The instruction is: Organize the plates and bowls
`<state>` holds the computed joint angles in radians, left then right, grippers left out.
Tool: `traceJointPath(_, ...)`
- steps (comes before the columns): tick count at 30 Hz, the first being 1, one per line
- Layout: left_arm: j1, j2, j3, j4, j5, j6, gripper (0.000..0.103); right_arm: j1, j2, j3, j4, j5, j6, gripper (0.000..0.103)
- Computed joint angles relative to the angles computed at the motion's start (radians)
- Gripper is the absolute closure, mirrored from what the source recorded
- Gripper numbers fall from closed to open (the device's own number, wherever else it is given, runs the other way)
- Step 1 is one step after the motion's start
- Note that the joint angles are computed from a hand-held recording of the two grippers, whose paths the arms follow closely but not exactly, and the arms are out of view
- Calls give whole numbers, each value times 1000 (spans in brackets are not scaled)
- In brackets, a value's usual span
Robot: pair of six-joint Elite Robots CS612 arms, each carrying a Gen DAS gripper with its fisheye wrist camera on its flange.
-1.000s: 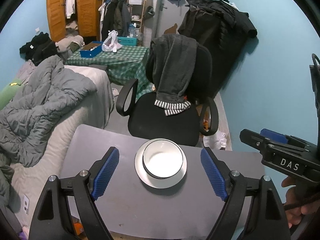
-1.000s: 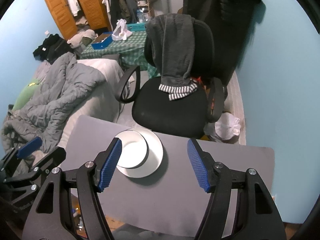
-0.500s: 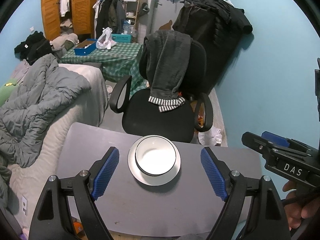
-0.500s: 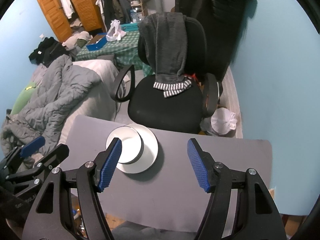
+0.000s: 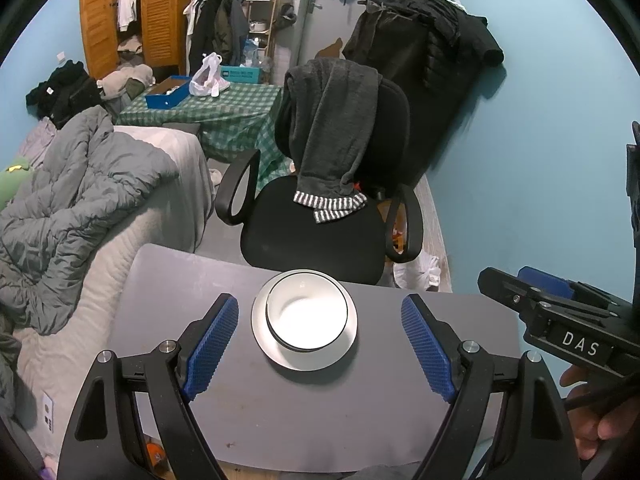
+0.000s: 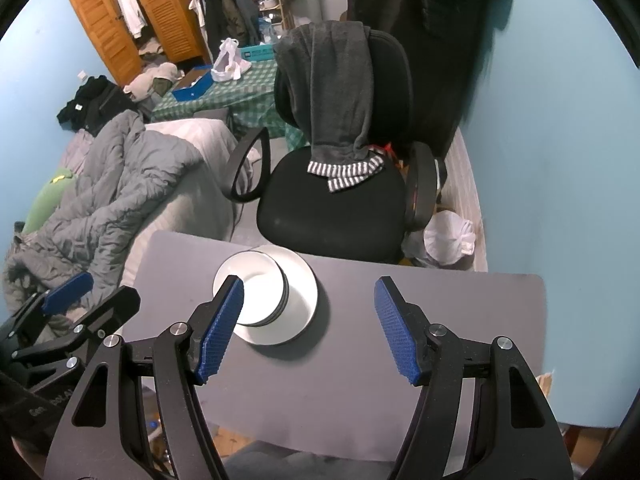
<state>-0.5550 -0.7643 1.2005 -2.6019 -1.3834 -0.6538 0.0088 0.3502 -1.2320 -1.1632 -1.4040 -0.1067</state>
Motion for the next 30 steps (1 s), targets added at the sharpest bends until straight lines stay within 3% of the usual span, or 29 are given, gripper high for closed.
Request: traceJointPath(30, 6, 12, -32, 40, -33, 6, 18, -3, 3, -4, 7, -4, 6, 36)
